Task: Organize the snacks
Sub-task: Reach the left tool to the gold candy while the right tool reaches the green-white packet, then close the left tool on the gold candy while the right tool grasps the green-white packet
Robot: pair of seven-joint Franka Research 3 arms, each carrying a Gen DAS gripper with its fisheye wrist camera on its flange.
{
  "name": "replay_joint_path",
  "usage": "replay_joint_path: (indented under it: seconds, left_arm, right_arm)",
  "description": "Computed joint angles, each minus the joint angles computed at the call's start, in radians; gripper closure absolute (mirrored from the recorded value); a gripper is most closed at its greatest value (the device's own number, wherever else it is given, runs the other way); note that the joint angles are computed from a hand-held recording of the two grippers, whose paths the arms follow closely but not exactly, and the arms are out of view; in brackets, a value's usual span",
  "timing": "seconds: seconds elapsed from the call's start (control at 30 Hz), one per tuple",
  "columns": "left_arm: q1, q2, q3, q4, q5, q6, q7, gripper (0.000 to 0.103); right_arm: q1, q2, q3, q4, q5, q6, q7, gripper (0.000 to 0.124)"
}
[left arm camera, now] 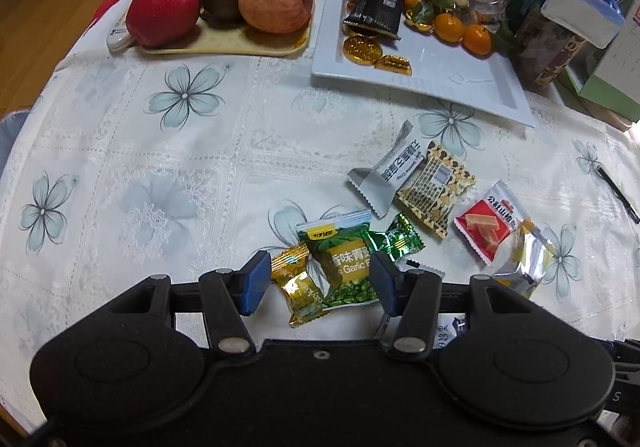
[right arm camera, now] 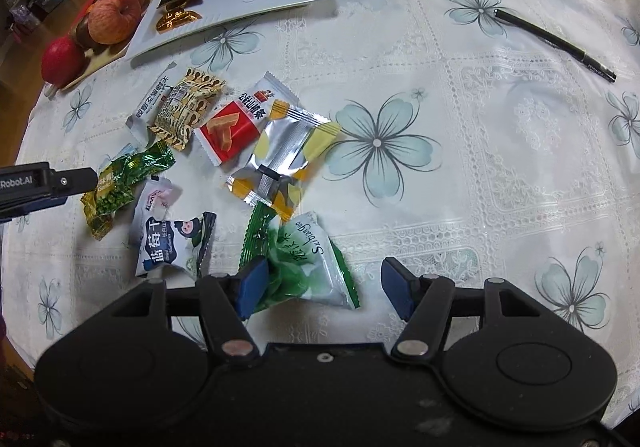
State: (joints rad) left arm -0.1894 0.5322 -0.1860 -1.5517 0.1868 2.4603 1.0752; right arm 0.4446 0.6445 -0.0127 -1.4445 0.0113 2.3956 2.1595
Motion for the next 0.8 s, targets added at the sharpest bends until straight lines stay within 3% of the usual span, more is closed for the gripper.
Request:
replay_joint_path:
  seconds: [0.23,0.43,0.57,0.8]
  left_arm:
    - [-0.009,0.025,0.012,0.024,0.003,-0.028,-0.063,0.042]
    - [0.015,0.009,-0.002,-0.013,-0.042,0.001,-0.108,0.041]
    - [0.021,-0.027,0.006,-0.071,-0.046,0.043,-0.155,0.043]
    - [0.025,-0.021,0.004,-0.064,-0.035,0.001,-0.168,0.049]
  right_arm:
    - [0.000,0.021,0.015,0.026,0.030,-0.028,-0.008,0.064]
    - [0.021,0.028,0.005,0.041,0.001,-0.046,-0.011,0.079]
    - [0.014,0.018,0.011,0.026,0.010,-0.029,-0.020,0.089]
    - [-0.019,-0.013,0.032,-0.020,0.077,0.021,-0.027,0.098]
